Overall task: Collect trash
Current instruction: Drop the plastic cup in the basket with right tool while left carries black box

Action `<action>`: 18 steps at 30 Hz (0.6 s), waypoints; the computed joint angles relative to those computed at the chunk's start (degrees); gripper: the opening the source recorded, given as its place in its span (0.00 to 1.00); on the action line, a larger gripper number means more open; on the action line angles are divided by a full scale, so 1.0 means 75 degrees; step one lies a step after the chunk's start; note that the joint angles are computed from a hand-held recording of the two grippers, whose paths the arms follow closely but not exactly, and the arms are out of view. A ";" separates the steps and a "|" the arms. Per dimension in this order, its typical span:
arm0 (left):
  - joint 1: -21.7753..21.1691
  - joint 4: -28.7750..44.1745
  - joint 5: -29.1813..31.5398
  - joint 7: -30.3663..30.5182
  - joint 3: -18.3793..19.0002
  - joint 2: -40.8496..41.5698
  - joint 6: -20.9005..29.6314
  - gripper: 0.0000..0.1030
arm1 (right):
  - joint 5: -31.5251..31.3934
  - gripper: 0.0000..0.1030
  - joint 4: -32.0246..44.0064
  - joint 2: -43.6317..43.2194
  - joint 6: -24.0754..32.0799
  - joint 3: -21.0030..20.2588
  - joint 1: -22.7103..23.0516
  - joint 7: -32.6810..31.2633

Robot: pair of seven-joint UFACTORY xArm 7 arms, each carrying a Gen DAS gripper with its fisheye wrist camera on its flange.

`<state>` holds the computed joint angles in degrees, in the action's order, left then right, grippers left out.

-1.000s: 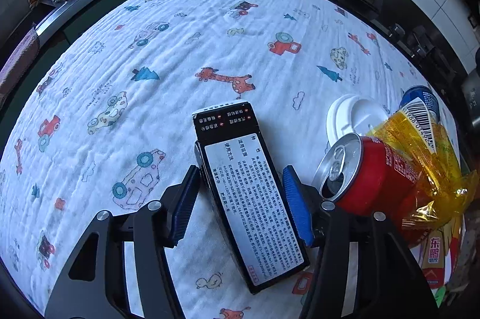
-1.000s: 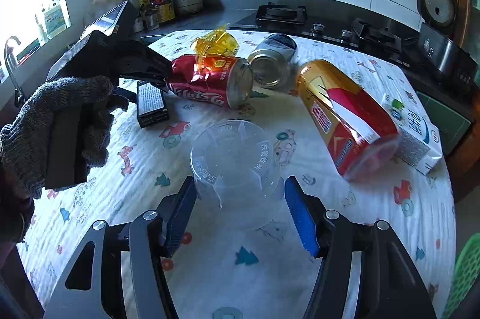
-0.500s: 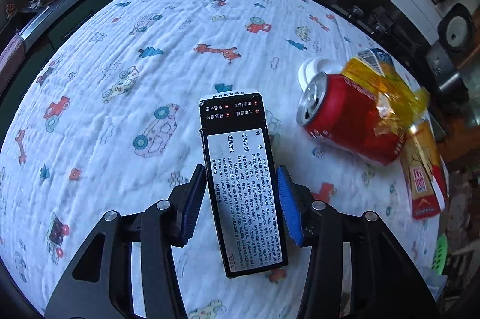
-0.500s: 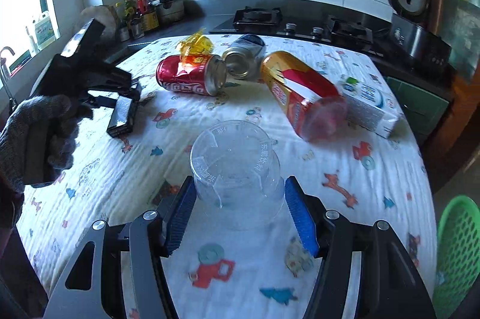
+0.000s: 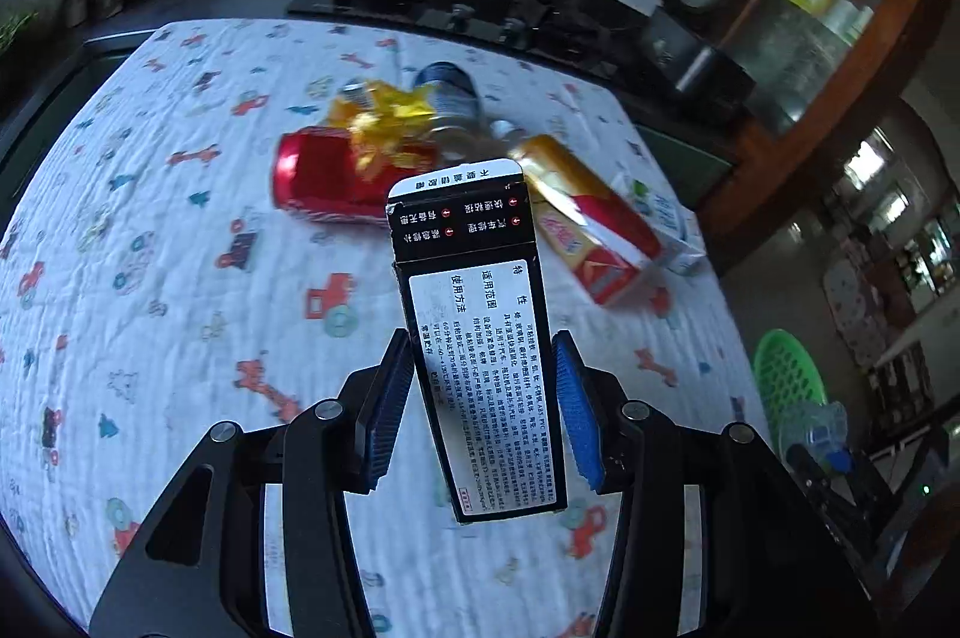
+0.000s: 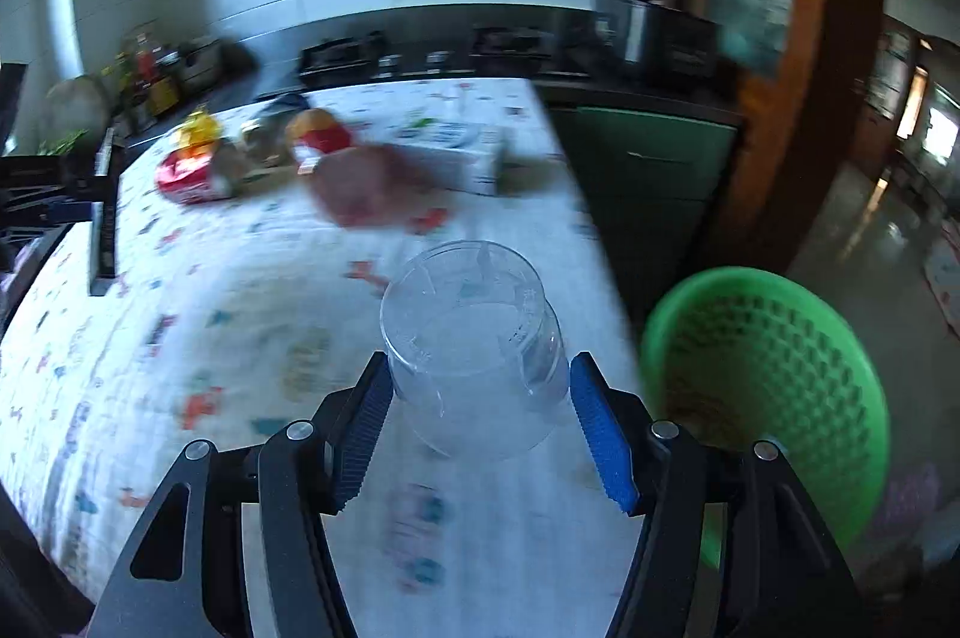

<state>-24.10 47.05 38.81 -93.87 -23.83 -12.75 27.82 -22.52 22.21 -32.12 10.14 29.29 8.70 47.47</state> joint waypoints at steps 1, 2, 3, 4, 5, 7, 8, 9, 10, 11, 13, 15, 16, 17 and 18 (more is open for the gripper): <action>0.0002 0.0239 0.0149 -0.0025 -0.0094 0.0208 -0.0031 0.45 | 0.0047 0.58 -0.0215 -0.0273 0.0158 -0.0253 0.0014 -0.0069; -0.0038 0.0497 0.0304 -0.0066 -0.0153 0.0441 -0.0073 0.45 | 0.0080 0.58 -0.0358 -0.0443 0.0261 -0.0417 -0.0003 -0.0129; -0.0118 0.0833 0.0497 -0.0102 -0.0186 0.0754 -0.0139 0.45 | 0.0113 0.58 -0.0516 -0.0624 0.0387 -0.0605 -0.0061 -0.0202; -0.0239 0.1119 0.0676 -0.0161 -0.0195 0.1015 -0.0122 0.45 | 0.0147 0.58 -0.0598 -0.0730 0.0473 -0.0690 -0.0088 -0.0246; -0.0375 0.1455 0.0825 -0.0139 -0.0191 0.1312 -0.0077 0.45 | 0.0156 0.58 -0.0746 -0.0880 0.0563 -0.0867 -0.0186 -0.0343; -0.0690 0.2133 0.1078 -0.0041 -0.0169 0.1895 0.0098 0.45 | 0.0194 0.58 -0.0955 -0.1065 0.0646 -0.1106 -0.0360 -0.0501; -0.0843 0.2444 0.1145 0.0068 -0.0132 0.2157 0.0174 0.45 | 0.0216 0.58 -0.1023 -0.1122 0.0669 -0.1165 -0.0437 -0.0559; -0.1025 0.2848 0.1244 0.0192 -0.0106 0.2484 0.0281 0.45 | 0.0227 0.58 -0.1123 -0.1171 0.0648 -0.1247 -0.0555 -0.0618; -0.1200 0.3186 0.1325 0.0289 -0.0061 0.2742 0.0408 0.45 | 0.0252 0.58 -0.1214 -0.1183 0.0587 -0.1335 -0.0642 -0.0690; -0.1380 0.3527 0.1425 0.0387 -0.0008 0.3003 0.0491 0.45 | 0.0271 0.58 -0.1320 -0.1228 0.0539 -0.1439 -0.0723 -0.0794; -0.1720 0.4209 0.1520 0.0665 0.0105 0.3521 0.0624 0.45 | 0.0314 0.58 -0.1423 -0.1197 0.0434 -0.1464 -0.0943 -0.0872; -0.2046 0.4851 0.1578 0.0949 0.0234 0.4011 0.0675 0.45 | 0.0405 0.59 -0.1565 -0.1131 0.0229 -0.1610 -0.1109 -0.1004; -0.2209 0.5190 0.1572 0.1124 0.0291 0.4266 0.0722 0.45 | 0.0460 0.62 -0.1634 -0.1093 0.0117 -0.1643 -0.1198 -0.1037; -0.2319 0.5421 0.1518 0.1293 0.0352 0.4439 0.0723 0.45 | 0.0505 0.65 -0.1726 -0.1129 0.0011 -0.1752 -0.1259 -0.1149; -0.2458 0.5730 0.1468 0.1462 0.0408 0.4670 0.0742 0.45 | 0.0568 0.67 -0.1788 -0.1174 -0.0049 -0.1751 -0.1319 -0.1183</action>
<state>-42.53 90.03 49.82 -82.90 -20.77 22.28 33.38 -18.26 8.80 -40.92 9.77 16.16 -1.20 38.60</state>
